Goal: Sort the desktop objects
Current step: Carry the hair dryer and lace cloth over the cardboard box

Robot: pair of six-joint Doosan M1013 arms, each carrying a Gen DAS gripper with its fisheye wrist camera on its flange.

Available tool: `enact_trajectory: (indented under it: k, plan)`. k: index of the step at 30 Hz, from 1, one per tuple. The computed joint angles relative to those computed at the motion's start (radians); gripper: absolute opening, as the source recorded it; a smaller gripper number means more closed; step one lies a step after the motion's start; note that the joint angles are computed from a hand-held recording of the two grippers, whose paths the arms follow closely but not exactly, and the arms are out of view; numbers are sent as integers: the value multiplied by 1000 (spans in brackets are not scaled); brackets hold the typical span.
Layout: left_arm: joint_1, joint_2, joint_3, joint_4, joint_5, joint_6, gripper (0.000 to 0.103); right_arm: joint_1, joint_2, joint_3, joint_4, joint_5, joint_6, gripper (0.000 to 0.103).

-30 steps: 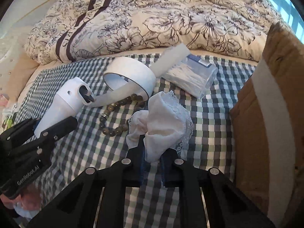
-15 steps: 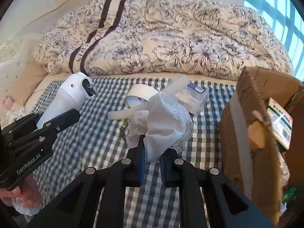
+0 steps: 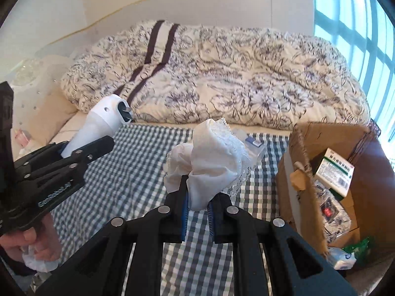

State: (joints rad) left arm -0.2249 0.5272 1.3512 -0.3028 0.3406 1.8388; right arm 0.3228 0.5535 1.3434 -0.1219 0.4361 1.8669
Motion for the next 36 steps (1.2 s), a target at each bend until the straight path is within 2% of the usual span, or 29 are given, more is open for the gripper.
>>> enact_trajectory:
  k: [9,16,26,36]
  plan:
    - [-14,-50,42,45,-57,-38,32,4,-60,57,-35,-68,26,12]
    - [-26,-83,64,-9,-97,18,32,6,-100,93,-75,-114,55,12]
    - [-50,-98,64,-115,-108,137,32,0,-146,145,-286,-145,268,12]
    - [-84,-93,46,-249,-84,281,32,-12,-185,190,-548,-119,543,12]
